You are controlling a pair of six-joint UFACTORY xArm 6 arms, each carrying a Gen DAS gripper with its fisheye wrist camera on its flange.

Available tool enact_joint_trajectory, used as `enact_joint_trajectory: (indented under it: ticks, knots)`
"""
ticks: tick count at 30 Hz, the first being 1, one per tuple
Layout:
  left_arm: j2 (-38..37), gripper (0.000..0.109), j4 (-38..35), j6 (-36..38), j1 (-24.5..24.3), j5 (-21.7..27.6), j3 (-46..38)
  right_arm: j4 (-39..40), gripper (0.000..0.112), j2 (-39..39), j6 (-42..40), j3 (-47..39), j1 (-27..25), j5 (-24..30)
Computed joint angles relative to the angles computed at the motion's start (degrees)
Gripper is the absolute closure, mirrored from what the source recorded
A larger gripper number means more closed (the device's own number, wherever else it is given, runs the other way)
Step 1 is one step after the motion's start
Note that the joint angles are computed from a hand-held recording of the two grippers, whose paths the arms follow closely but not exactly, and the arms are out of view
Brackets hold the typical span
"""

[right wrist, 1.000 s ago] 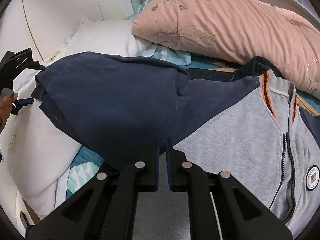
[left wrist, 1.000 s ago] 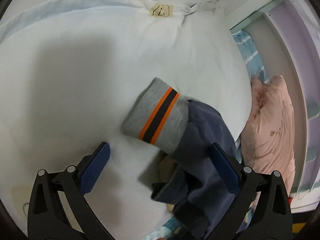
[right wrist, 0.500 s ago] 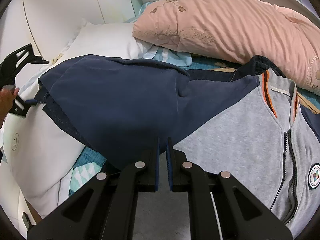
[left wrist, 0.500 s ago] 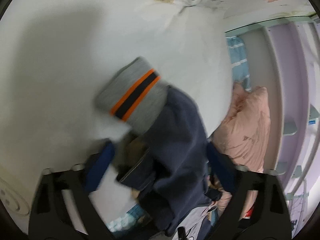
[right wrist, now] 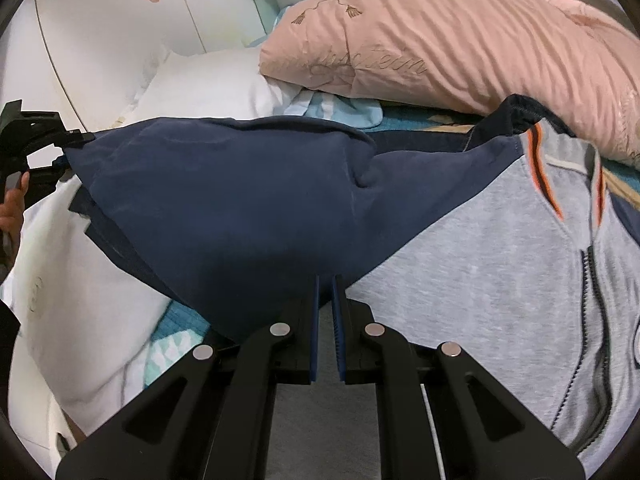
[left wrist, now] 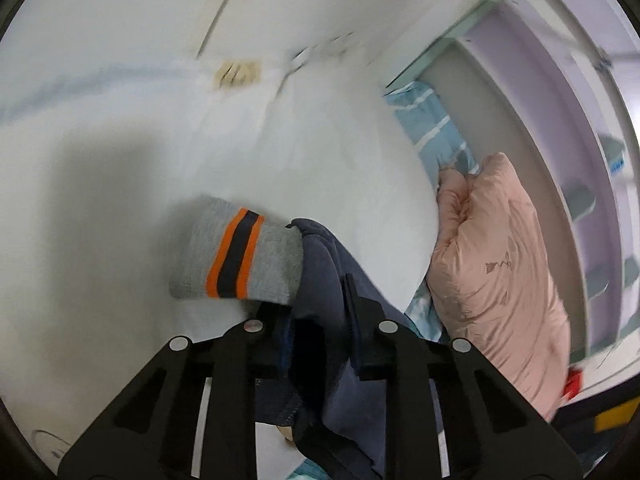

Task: Fold large clothes
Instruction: 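Carry the held sleeve across the jacket body with the left tool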

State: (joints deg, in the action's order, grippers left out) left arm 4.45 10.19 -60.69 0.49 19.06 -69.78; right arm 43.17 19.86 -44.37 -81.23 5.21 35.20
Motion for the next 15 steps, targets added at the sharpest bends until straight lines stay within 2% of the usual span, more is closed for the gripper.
enact_joint_trajectory:
  ticks: [4,7,9,12,15]
  knots:
    - [-0.9,0.089,9.6,-4.8,-1.1,1.8,-2.3,2.4,0.104,1.8,-1.0,-2.2,-0.1,2.4]
    - [-1.1,0.089,15.7,-6.4,-3.2,4.3,-5.4,-2.4,0.105,5.3,4.0,-5.9,-0.2,6.8]
    - [-0.7,0.089,15.1,-4.0,-5.2,4.2,-7.6,-2.6,0.106,8.3,5.4,-8.9,-0.7,9.5]
    - [0.8,0.089,10.9,1.5,-8.7,4.3,-11.8,1.4,0.108,9.7,3.7,-11.4,-2.4,13.5]
    - [4.4,0.089,7.2,6.2,-13.2,6.3,-18.0,4.1,0.104,7.2,3.0,-9.3,-4.6,13.2]
